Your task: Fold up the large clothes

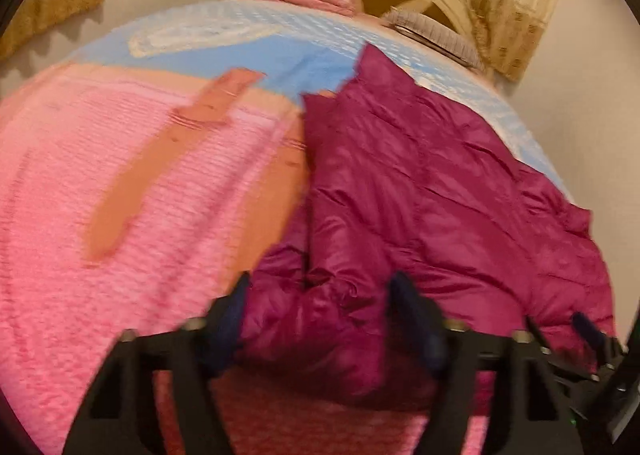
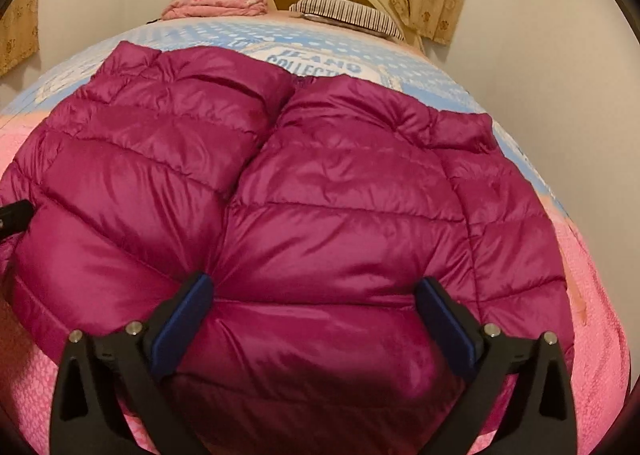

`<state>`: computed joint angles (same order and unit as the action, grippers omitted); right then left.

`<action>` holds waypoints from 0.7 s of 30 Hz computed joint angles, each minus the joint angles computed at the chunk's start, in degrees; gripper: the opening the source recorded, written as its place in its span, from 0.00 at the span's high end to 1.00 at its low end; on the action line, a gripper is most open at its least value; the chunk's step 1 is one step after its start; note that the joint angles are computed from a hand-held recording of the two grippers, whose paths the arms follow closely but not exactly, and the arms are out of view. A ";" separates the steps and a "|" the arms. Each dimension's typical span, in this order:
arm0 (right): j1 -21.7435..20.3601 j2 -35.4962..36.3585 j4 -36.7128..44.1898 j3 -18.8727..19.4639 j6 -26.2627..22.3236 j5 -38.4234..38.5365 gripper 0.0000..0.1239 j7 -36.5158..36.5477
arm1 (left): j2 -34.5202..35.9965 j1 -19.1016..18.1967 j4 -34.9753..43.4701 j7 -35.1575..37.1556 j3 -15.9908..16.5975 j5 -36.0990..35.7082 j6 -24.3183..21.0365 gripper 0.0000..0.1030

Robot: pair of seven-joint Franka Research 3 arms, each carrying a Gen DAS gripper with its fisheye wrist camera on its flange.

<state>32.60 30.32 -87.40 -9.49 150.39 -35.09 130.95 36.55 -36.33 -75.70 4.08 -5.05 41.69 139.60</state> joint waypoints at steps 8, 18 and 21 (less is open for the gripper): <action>0.87 0.46 0.36 -0.79 -0.53 -1.70 0.17 1.57 | -0.68 -0.32 0.05 4.46 -0.15 0.86 2.67 0.91; 2.96 1.55 3.25 0.56 -5.04 -3.50 0.17 2.32 | -11.08 -0.29 -11.76 -2.98 0.32 9.06 3.29 0.94; 4.70 2.37 4.27 1.24 -4.28 -4.47 0.17 2.52 | -17.05 1.00 -18.76 -8.13 -0.35 12.34 2.48 0.95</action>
<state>37.30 32.68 -83.14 -8.25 146.12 -39.56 133.47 19.50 -35.33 -94.46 -4.05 -5.39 54.03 142.08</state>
